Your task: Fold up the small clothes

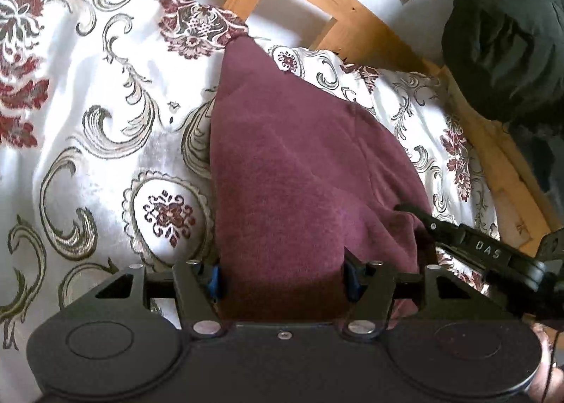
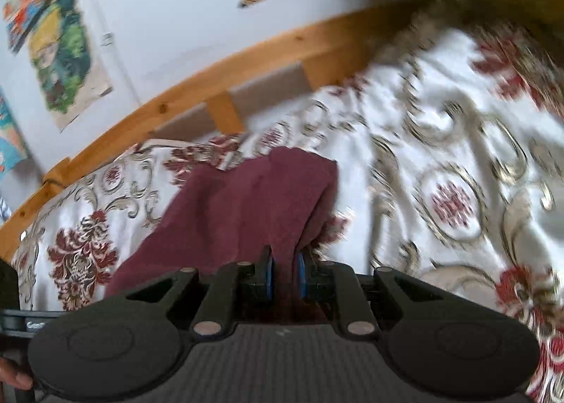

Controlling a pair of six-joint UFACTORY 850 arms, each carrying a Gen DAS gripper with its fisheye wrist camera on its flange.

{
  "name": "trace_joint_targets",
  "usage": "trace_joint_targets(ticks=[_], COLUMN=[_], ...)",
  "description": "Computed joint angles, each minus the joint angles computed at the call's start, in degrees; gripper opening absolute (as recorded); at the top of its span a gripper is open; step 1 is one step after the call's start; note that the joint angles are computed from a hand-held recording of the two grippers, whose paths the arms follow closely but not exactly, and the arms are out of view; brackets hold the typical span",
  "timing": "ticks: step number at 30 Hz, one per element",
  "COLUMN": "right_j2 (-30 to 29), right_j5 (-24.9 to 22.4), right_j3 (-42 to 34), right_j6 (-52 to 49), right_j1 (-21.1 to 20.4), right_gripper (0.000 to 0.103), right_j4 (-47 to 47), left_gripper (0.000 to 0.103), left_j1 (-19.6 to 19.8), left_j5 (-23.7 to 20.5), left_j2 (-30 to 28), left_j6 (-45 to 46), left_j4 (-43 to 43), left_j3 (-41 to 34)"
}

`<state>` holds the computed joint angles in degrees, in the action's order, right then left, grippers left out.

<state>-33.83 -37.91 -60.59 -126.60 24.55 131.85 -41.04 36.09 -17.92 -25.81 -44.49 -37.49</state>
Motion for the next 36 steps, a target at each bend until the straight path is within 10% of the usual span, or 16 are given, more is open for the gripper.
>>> trace_joint_targets(ticks=[8, 18, 24, 36], right_j2=[1.2, 7.3, 15.1, 30.9], right_j5=[2.0, -2.5, -8.7, -9.7], right_j3=[1.7, 8.8, 17.2, 31.8], right_j6=[-7.9, -7.1, -11.3, -19.1], right_j1=[1.1, -0.7, -1.1, -1.4], right_gripper=[0.033, 0.083, 0.103, 0.103], right_j4=[5.8, 6.5, 7.4, 9.9], left_gripper=[0.075, 0.096, 0.102, 0.102], left_j1=[-1.0, -6.7, -14.0, -30.9], left_j5=[-2.4, -1.0, 8.4, 28.1], left_j2=[0.7, 4.2, 7.1, 6.3], left_j6=[6.2, 29.7, 42.8, 48.1], left_j4=[-6.9, -31.4, -45.9, -64.9], left_j3=[-0.4, -1.4, -2.8, -5.6])
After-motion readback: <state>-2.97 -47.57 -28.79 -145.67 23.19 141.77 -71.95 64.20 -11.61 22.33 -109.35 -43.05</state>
